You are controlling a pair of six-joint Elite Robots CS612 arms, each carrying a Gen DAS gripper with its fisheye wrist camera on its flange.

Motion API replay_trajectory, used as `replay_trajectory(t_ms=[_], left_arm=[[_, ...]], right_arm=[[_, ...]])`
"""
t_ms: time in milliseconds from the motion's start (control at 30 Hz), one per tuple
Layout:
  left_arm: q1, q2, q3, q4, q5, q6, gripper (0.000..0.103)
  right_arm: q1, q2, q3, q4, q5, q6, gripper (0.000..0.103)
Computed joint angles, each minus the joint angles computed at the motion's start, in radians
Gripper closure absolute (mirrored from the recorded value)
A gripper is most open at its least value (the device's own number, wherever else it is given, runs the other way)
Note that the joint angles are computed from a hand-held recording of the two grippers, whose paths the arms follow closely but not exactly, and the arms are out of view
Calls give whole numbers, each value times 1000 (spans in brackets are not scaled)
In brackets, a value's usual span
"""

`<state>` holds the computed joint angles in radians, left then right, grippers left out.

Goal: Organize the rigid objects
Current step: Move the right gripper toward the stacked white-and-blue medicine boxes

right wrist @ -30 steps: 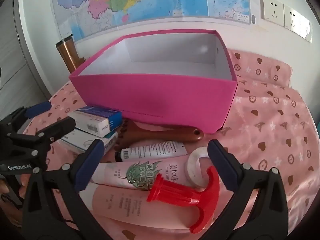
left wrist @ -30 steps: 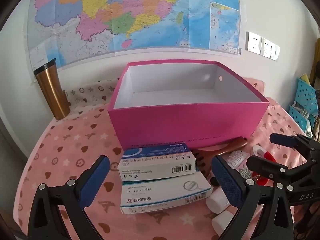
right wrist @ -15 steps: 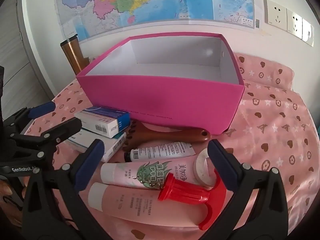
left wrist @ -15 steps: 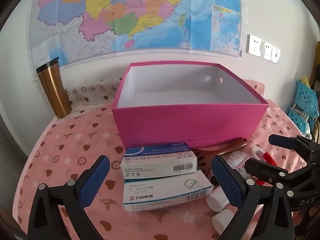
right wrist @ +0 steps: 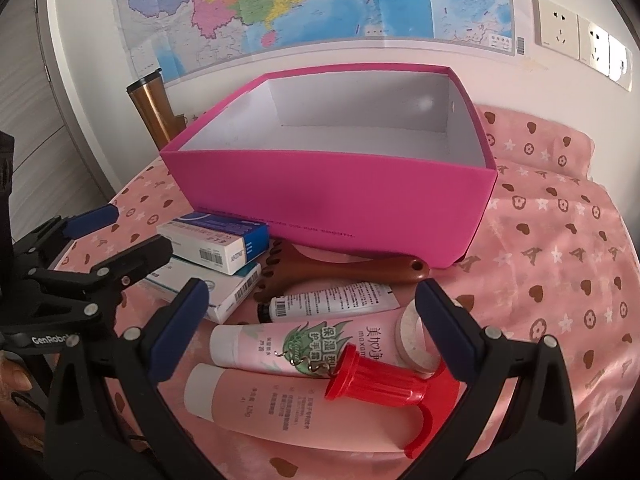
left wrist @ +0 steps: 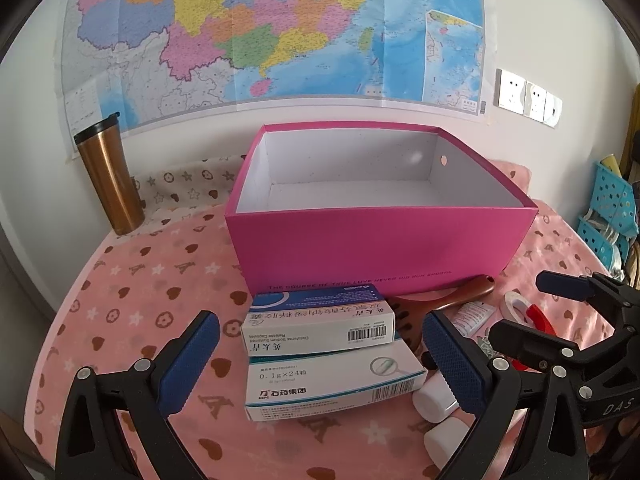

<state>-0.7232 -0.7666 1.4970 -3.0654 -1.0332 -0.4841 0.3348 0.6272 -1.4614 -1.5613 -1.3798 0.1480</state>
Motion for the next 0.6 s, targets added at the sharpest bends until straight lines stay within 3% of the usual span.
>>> replay_trajectory(t_ms=[600], left_arm=[[2,2,-1,5,1,-6,0]], right_arm=[[-3,-1,8,2,32,12,0]])
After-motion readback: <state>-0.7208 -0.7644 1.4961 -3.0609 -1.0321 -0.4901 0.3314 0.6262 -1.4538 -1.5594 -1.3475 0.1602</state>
